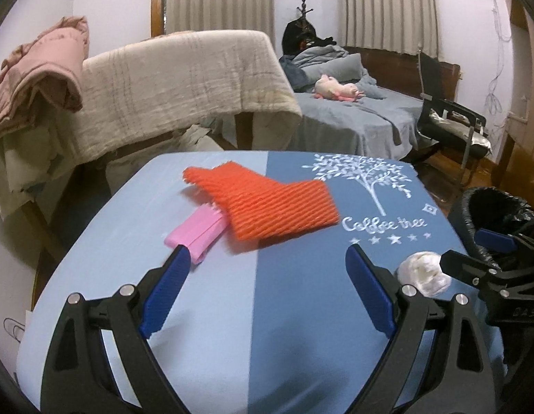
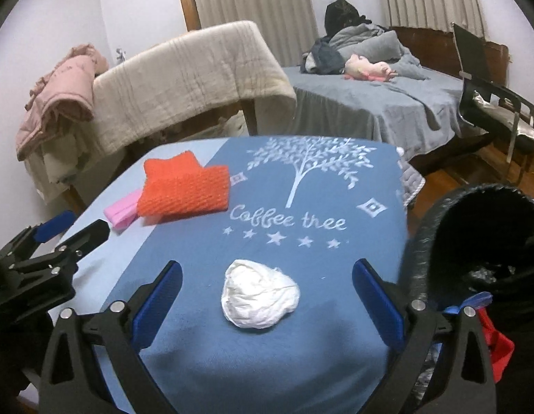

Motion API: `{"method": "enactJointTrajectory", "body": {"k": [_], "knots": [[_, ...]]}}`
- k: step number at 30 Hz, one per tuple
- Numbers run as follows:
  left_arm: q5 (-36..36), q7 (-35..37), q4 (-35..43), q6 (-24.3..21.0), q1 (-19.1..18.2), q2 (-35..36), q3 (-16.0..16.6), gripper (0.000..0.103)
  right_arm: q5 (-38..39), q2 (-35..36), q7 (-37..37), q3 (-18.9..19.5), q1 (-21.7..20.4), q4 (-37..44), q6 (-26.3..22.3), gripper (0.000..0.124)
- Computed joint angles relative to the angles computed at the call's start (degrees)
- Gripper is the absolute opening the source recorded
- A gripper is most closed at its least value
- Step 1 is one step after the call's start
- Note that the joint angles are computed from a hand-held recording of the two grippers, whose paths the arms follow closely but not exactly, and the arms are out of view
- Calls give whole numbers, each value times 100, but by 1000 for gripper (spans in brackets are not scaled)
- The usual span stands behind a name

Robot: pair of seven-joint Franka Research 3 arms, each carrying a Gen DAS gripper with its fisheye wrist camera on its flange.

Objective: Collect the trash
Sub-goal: 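Grasp the white tissue ball with the right tool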

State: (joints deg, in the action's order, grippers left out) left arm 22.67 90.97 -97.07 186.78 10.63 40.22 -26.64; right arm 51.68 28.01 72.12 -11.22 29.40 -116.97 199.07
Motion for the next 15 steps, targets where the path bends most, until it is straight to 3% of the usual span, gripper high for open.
{"method": "enactJointTrajectory", "body": {"k": [8,15], "knots": [[-79,89,110,-167,18,154,4,89,5,409,201,-959,823,306,-672,96],[-207,185,147,-237,29,221,-1,89,-447,542,727,-1311,1010,370,-1145,83]]}}
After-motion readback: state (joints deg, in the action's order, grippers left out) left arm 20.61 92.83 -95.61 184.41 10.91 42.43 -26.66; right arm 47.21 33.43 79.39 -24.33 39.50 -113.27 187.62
